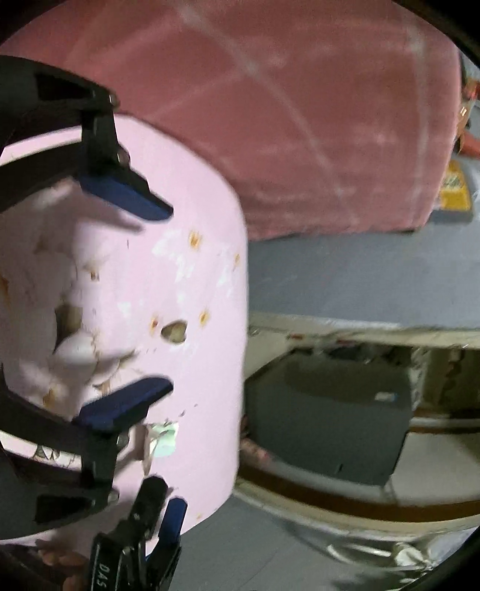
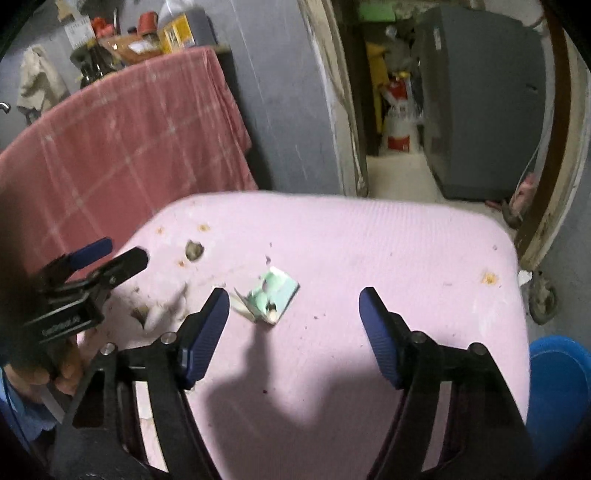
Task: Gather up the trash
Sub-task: 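Grasp brown chunk with left tool while right tool grasps green-white wrapper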
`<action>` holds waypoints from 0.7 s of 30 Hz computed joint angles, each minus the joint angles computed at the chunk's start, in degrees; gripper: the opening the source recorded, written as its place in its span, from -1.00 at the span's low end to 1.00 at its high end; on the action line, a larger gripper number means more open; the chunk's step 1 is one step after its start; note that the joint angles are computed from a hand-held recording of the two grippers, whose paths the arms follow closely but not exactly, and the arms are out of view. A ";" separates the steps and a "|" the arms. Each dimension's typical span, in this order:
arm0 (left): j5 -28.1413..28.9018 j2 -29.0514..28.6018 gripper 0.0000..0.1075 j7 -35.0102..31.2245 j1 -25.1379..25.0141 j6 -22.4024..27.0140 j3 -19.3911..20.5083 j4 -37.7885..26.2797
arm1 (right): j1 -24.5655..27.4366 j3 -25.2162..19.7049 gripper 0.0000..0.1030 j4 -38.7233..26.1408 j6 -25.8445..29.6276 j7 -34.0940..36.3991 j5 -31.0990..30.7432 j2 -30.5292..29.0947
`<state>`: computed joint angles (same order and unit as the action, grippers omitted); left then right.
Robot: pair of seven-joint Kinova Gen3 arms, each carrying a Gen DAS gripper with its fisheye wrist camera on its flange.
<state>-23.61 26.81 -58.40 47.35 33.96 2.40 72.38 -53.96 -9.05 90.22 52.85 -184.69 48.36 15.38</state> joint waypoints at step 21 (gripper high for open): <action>22.61 9.37 -0.89 -17.66 -9.72 15.71 7.34 -17.76 | 2.32 1.40 0.29 -6.99 0.76 16.90 -12.41 3.87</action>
<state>-1.00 36.18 -76.06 37.63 49.67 9.74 54.62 -51.64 -7.65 83.23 53.61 -167.79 35.95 19.25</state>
